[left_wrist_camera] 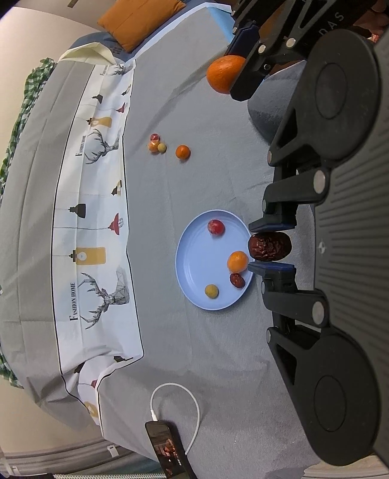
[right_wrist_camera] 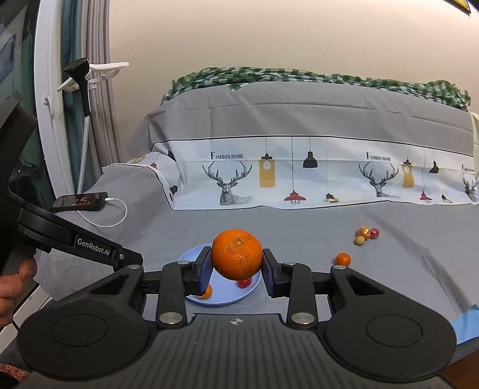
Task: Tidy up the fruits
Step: 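Carry the date with the left tool while the right tool carries the tangerine to the plate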
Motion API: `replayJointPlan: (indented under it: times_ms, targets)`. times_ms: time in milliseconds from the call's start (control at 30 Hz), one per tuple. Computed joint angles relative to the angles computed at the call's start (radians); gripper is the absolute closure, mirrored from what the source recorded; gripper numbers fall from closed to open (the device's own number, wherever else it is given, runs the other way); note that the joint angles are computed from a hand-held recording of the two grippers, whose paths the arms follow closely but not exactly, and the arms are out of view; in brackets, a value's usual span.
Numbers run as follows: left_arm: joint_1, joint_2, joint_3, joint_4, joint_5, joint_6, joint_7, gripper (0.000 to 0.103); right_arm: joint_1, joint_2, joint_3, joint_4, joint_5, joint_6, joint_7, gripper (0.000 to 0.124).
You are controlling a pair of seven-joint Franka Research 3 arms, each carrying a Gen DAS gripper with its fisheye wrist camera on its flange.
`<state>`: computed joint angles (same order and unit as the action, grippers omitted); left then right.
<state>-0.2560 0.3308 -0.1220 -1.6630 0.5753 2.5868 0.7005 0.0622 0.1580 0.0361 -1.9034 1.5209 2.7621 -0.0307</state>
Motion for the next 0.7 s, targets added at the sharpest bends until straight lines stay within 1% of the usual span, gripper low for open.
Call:
replayJointPlan:
  times_ms: [267, 533, 700]
  targets:
    - [0.002, 0.02, 0.008, 0.027, 0.001, -0.005, -0.007, 0.081, -0.001, 0.028, 0.006, 0.026, -0.063, 0.0, 0.058, 0.088]
    - [0.014, 0.041, 0.013, 0.057, -0.018, -0.011, 0.01, 0.081, -0.01, 0.053, 0.02, 0.047, -0.109, 0.0, 0.1, 0.088]
    - [0.019, 0.06, 0.019, 0.082, -0.023, -0.017, 0.02, 0.081, -0.015, 0.077, 0.026, 0.069, -0.161, -0.004, 0.151, 0.088]
